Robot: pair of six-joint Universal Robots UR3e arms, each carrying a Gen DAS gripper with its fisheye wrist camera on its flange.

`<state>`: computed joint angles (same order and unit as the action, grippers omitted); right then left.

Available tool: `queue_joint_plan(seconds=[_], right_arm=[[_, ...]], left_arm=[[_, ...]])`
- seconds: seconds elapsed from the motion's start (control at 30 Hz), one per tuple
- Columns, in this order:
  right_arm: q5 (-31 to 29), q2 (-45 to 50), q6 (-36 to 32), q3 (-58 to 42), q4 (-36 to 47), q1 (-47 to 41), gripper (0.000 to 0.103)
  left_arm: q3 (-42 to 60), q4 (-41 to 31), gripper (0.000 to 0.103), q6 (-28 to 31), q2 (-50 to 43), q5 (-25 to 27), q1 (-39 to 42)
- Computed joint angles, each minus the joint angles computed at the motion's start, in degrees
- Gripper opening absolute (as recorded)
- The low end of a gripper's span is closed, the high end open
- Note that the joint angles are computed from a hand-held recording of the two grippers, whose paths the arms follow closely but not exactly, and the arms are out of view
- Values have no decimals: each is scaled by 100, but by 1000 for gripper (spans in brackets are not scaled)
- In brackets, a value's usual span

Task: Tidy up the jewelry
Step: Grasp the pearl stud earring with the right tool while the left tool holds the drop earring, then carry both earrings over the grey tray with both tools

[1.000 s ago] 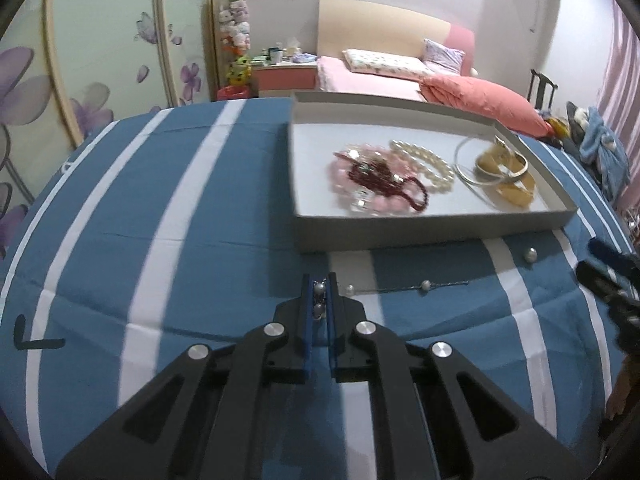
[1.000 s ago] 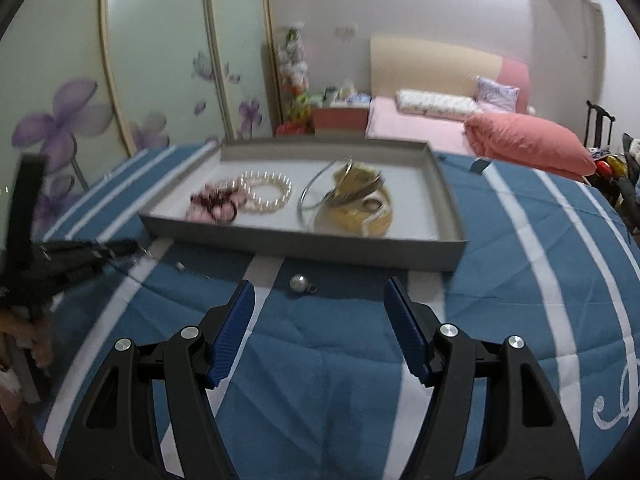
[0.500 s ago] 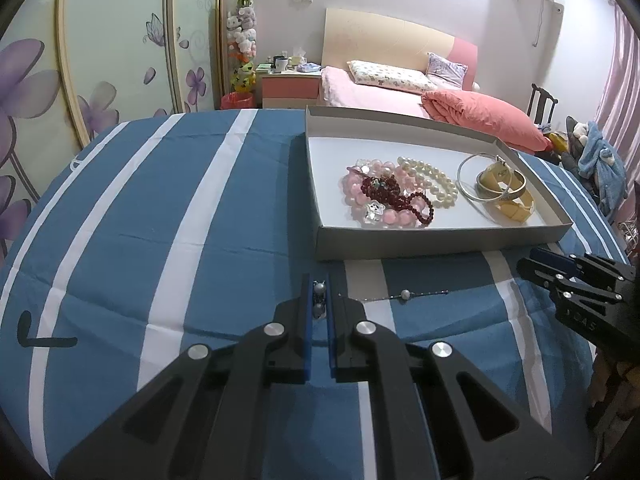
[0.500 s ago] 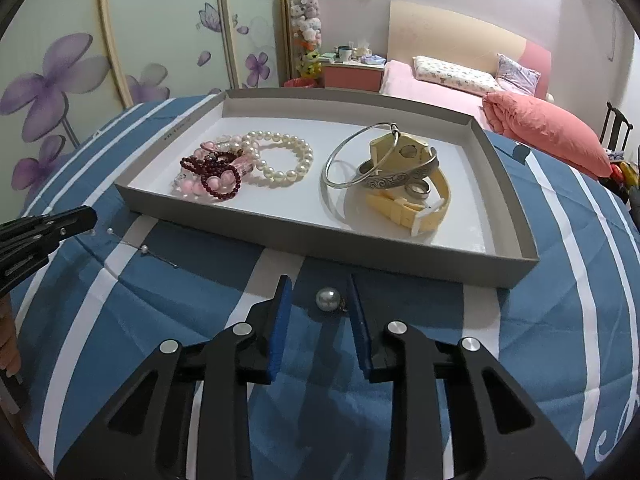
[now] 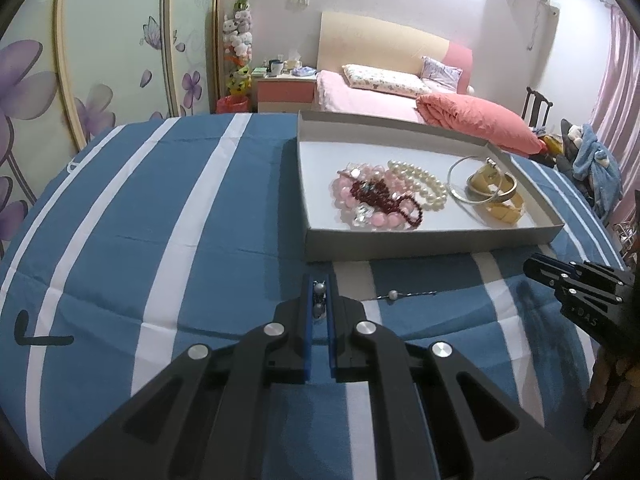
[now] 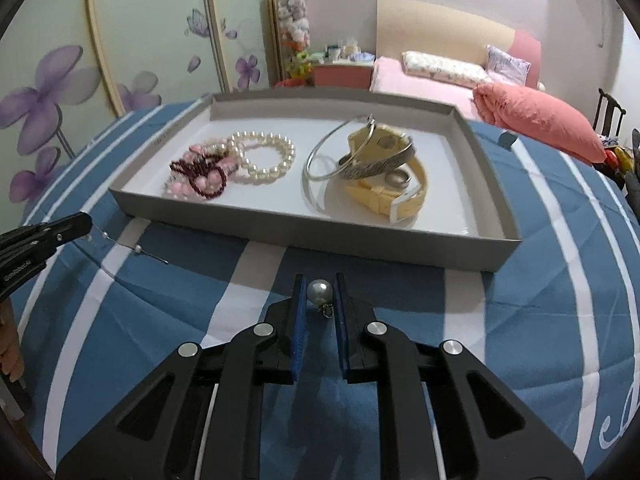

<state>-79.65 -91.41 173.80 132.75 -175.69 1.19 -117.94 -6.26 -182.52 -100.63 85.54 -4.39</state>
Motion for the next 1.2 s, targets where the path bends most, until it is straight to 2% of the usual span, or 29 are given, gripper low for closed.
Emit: queue_joint_plan(seconds=[0.27, 0.5, 0.77, 0.97, 1.2], right_arm=[[246, -950, 188, 979, -1204, -359, 14], [242, -1351, 401, 1571, -2444, -579, 14], [117, -1413, 503, 1804, -3394, -598, 14], [4, -1201, 497, 1855, -3987, -532, 14], [98, -1011, 539, 1906, -4311, -648, 14]], left_arm=[[-236, 714, 7, -50, 231, 425, -461], [-187, 1305, 7, 10, 223, 1288, -1089], [119, 1670, 7, 75, 12, 2286, -1687], [383, 1650, 7, -19, -179, 2603, -1873], [470, 1663, 7, -41, -264, 2666, -1917]])
